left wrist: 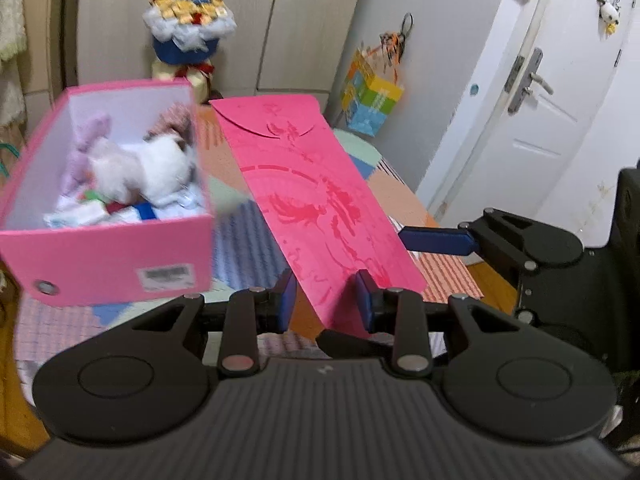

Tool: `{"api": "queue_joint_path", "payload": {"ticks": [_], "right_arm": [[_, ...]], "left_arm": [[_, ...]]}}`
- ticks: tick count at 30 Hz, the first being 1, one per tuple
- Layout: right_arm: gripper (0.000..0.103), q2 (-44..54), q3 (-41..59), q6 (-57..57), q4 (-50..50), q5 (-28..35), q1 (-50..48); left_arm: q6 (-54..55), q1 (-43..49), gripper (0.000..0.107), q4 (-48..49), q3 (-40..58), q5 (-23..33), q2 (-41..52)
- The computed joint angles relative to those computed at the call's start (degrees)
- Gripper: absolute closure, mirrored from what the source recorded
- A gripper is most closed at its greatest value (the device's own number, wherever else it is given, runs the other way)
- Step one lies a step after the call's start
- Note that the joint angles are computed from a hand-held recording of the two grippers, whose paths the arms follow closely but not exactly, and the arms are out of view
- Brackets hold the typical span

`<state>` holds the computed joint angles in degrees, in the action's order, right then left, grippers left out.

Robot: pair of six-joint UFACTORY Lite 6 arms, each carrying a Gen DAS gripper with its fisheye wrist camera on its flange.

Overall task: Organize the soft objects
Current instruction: 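Lift the red envelope with the left gripper and lower it into the box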

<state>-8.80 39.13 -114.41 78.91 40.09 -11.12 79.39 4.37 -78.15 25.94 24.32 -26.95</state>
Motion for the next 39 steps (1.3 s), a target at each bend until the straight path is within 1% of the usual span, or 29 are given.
{"api": "queue_joint_path", "payload": {"ticks": [3, 6, 8, 12, 16, 19, 22, 26, 29, 32, 34, 36, 37, 39], "right_arm": [[0.006, -1.8, 1.6, 4.1, -1.2, 0.1, 3.8], [0.006, -0.8, 4.7, 8.0, -0.6, -1.7, 8.6], [0.006, 0.3, 6.7, 8.6, 1.5, -3.0, 11.6], [0.006, 6.9, 14.1, 10.1, 5.5, -4.8, 17.0], [0.006, 16.8, 24.7, 14.6, 5.6, -6.5, 21.3], [0.006, 24.9, 33.7, 18.2, 4.1, -8.4, 24.1], [0.006, 32.2, 41.8, 22.9, 1.4, -9.9, 26.2], [0.007, 43.0, 53.8, 31.9, -5.0, -11.2, 28.1], [0.007, 50.1, 62.2, 39.2, -10.9, -10.5, 28.6], [0.007, 54.3, 67.4, 43.9, -15.8, -10.0, 29.0], [0.007, 55.5, 68.8, 45.6, -20.1, -11.6, 30.1], [0.007, 55.2, 67.7, 44.8, -22.8, -15.5, 31.4], [0.007, 55.8, 68.2, 46.3, -25.0, -16.7, 31.8], [0.009, 57.5, 70.8, 50.2, -28.9, -16.0, 31.8]], "left_arm": [[-2.6, 7.3, 0.076, 6.1, 1.2, 5.4, -2.8], [-2.1, 13.2, 0.077, 8.1, 4.7, 9.3, -1.5], [-0.5, 16.5, 0.076, 7.9, 7.7, 11.0, 0.5], [4.5, 22.2, 0.076, 4.7, 14.9, 13.8, 7.8], [6.6, 25.0, 0.076, 1.9, 23.9, 15.0, 18.5], [5.9, 25.8, 0.075, 1.7, 31.5, 15.1, 27.2], [3.0, 25.2, 0.074, 3.6, 39.5, 14.1, 35.8], [-2.3, 24.0, 0.074, 7.0, 48.9, 12.7, 45.8], [-6.0, 23.9, 0.074, 9.5, 54.2, 12.5, 51.9], [-7.9, 23.5, 0.074, 11.0, 56.6, 12.1, 55.5], [-8.9, 22.9, 0.072, 12.2, 58.0, 11.5, 57.1], [-7.9, 21.6, 0.066, 12.1, 57.2, 7.4, 56.5], [-5.3, 21.1, 0.064, 10.1, 55.7, 5.0, 55.4], [-2.2, 21.0, 0.061, 7.7, 54.1, 3.6, 54.3]]}}
